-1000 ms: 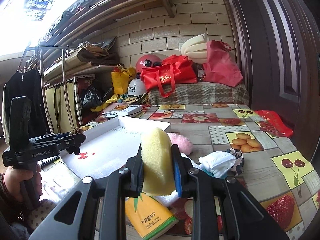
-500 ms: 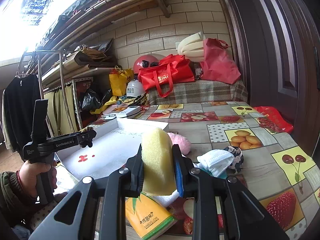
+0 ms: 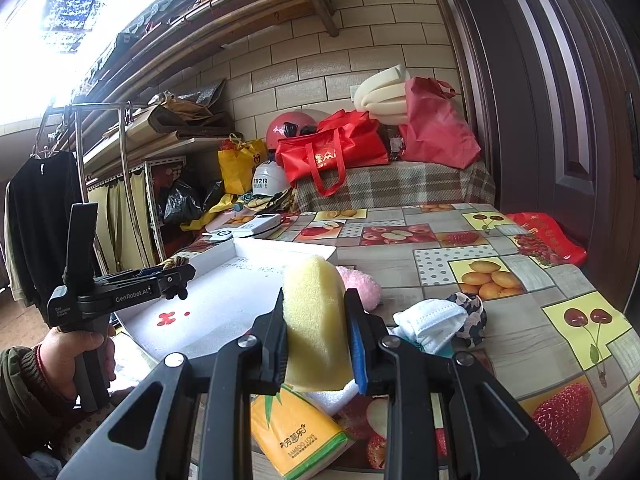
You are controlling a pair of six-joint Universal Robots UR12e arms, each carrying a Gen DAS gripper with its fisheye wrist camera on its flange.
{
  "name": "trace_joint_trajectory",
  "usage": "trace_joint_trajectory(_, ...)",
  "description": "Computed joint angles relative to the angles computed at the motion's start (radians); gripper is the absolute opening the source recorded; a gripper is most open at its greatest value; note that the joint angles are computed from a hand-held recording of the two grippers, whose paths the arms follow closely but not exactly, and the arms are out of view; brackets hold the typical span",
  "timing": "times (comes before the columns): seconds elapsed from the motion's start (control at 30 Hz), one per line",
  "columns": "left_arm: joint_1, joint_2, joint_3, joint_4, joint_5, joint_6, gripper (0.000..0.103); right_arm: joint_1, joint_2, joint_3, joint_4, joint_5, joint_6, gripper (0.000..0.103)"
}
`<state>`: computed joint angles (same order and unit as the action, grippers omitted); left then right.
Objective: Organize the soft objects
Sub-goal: 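Carry the rope knot over the white box with the left tool while the right tool holds the sponge, then open the left tool to drop the rope knot into the box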
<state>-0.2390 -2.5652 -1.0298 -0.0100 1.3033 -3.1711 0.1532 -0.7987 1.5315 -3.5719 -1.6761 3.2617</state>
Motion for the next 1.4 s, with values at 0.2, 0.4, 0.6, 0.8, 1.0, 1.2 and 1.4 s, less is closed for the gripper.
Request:
trace_joint_trajectory(0.2,0.004,-0.005,0.019,-0.054,0.012,-0.039,0.041,0.000,0.000,0.000,-0.001,0.001,0.000,0.026)
trace_joint_trajectory(0.4,0.012,-0.022,0.049,-0.072,0.019,-0.094,0.041,-0.001,0.000,0.000,0.001,0.002,0.001,0.026)
trace_joint_trajectory(0.6,0.013,-0.027,0.064,-0.097,0.039,-0.114,0.053,0.000,-0.002,0.001,0.001,0.000,0.002,0.026)
trace_joint_trajectory(0.8,0.007,-0.022,0.048,-0.055,0.086,-0.125,0.103,0.000,-0.001,-0.001,0.000,0.000,0.001,0.026)
trace_joint_trajectory(1.0,0.005,-0.021,0.043,-0.030,0.101,-0.122,0.103,-0.001,-0.001,0.001,-0.003,-0.002,0.003,0.026)
trace_joint_trajectory(1.2,0.000,-0.017,0.017,0.058,0.117,-0.097,0.103,-0.001,0.000,0.000,-0.003,-0.001,0.004,0.026)
trace_joint_trajectory(1.4,0.003,-0.002,-0.018,0.100,-0.034,-0.023,0.103,-0.001,0.002,0.004,-0.017,-0.009,0.018,0.026)
